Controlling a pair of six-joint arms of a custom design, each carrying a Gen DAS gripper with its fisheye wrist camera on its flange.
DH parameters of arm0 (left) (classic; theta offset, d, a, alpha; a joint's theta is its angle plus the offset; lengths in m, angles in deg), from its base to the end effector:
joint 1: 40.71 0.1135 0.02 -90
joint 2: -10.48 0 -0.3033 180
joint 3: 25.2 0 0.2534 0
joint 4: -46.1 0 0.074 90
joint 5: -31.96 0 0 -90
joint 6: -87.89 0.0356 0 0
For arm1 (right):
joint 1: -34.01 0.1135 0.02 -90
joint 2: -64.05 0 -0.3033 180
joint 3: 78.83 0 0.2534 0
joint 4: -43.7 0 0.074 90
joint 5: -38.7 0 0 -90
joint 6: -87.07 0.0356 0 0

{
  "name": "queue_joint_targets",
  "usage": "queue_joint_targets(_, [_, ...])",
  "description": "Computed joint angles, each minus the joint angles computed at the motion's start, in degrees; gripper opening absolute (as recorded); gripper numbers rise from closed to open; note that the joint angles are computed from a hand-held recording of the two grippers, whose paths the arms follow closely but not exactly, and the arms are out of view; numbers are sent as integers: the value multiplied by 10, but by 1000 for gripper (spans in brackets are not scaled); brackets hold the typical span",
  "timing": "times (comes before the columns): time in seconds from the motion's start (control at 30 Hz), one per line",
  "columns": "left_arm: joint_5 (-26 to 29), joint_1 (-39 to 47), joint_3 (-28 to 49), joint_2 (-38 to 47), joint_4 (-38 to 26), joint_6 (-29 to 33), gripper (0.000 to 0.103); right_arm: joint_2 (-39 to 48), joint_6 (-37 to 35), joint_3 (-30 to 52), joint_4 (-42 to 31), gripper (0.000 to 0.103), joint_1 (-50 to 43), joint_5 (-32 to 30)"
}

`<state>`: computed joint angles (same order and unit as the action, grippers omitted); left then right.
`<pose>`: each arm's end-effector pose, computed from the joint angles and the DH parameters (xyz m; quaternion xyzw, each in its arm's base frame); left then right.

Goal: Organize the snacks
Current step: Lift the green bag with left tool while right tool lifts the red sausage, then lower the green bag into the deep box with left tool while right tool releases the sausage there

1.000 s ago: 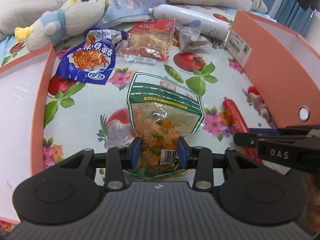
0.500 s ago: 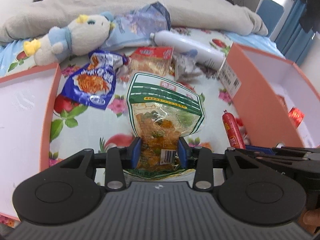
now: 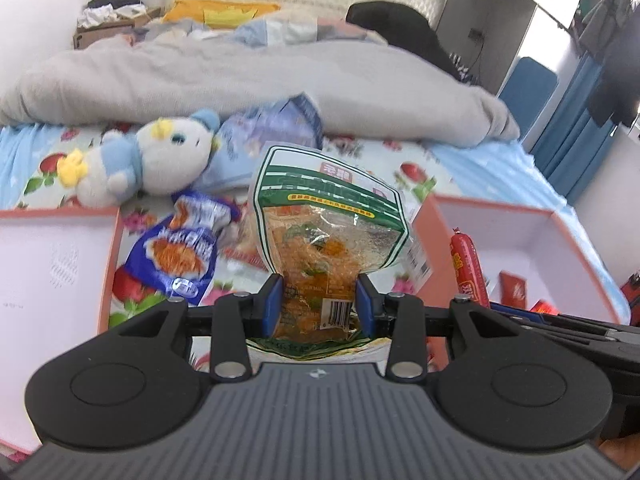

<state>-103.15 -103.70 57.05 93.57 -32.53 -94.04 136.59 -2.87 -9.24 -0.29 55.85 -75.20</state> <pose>0.1383 -0.2157 0.3134 -0.2639 0.8816 0.0002 0.3912 0.2312 0.1082 0.3119 -0.2466 0.8793 0.2573 0.3159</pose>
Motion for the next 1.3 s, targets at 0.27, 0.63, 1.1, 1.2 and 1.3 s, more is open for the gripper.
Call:
queue_joint_targets(0.27, [-24,23,102,21,-16,67,44,12,-7,75,-21,24,-37,-25])
queue_joint_targets(0.63, [-34,61,234,74,34,210,44,36,-10,156,-27,24,-102,-56])
queue_joint_targets(1.1, [64,122,328,202,168,360,44,104,-35,180,-8,24,-205,-72])
queue_joint_targets(1.2, [99,134,347,242,185,372,44,131,-42,180,-3,24,-221,-68])
queue_joint_targets(1.3, [134,148,359,281,201,385,44,156,-47,176,4,24,-234,-59])
